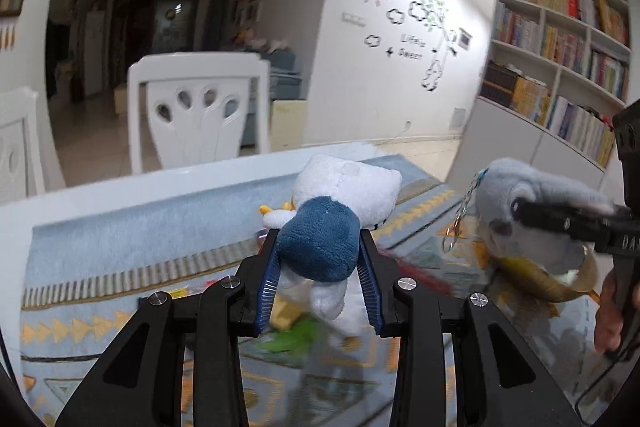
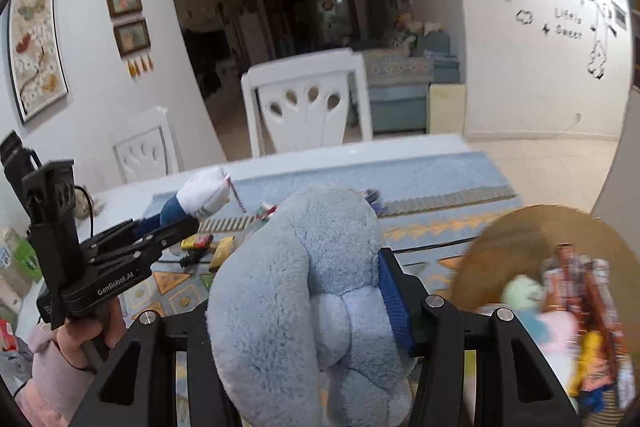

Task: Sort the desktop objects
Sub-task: 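Carry the plush cat in the left gripper while the right gripper carries the elephant to the basket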

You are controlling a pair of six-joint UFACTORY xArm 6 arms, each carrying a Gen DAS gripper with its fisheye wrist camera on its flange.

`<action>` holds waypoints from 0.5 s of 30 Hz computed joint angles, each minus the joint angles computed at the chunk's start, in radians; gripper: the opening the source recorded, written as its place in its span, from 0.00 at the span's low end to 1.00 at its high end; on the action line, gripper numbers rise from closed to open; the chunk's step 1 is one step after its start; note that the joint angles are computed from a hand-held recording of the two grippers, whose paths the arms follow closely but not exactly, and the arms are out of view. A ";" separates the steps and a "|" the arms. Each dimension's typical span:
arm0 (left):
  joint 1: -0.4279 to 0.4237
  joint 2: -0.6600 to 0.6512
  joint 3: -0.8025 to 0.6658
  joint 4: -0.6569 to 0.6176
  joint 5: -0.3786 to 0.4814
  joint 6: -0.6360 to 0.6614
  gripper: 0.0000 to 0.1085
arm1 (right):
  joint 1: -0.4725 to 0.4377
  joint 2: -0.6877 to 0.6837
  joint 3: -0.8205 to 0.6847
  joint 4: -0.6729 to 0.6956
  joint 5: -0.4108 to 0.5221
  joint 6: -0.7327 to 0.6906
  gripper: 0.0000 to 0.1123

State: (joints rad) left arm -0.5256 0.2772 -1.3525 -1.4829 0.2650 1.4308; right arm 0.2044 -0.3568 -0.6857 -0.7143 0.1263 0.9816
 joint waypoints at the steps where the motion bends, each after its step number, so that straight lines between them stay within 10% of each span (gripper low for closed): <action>1: -0.009 -0.012 0.007 0.001 0.005 -0.002 0.31 | -0.016 -0.060 0.037 0.011 0.002 -0.009 0.45; 9: -0.134 -0.081 0.020 0.163 0.008 -0.187 0.31 | -0.159 -0.420 0.208 0.205 0.054 -0.208 0.45; 15: -0.252 -0.042 -0.055 0.319 -0.028 -0.353 0.31 | -0.275 -0.596 0.319 0.611 0.058 -0.530 0.45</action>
State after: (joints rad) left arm -0.7776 0.2353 -1.4072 -1.1642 0.2373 1.0777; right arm -0.0708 -0.9528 -0.3667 -0.1031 0.1846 0.4514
